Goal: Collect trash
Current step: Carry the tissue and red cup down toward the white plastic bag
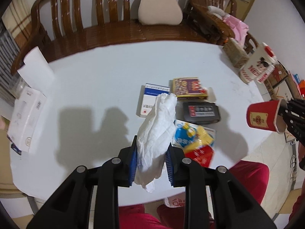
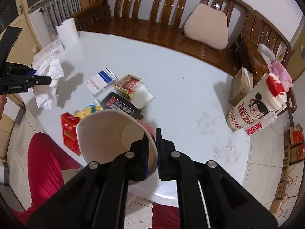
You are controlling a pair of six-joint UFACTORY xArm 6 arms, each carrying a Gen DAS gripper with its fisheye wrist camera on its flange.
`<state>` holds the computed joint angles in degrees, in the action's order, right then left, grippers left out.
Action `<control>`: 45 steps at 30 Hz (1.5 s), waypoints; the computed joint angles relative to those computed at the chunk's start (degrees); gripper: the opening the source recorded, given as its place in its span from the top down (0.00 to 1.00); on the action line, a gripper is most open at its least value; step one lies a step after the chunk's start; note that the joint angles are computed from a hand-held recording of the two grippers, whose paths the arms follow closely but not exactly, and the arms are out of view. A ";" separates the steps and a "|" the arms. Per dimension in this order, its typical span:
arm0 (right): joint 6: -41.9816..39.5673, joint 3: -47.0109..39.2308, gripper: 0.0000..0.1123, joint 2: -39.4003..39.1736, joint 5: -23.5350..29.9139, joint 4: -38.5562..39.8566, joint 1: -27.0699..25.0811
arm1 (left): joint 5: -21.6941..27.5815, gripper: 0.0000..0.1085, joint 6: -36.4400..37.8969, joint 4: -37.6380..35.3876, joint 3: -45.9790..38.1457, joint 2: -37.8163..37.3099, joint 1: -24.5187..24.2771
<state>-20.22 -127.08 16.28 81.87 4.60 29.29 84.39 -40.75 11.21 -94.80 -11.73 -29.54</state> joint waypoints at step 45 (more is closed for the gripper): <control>-1.56 57.75 0.93 -48.19 -13.60 3.78 6.78 | -8.05 0.76 -23.66 6.68 16.20 -6.28 -32.12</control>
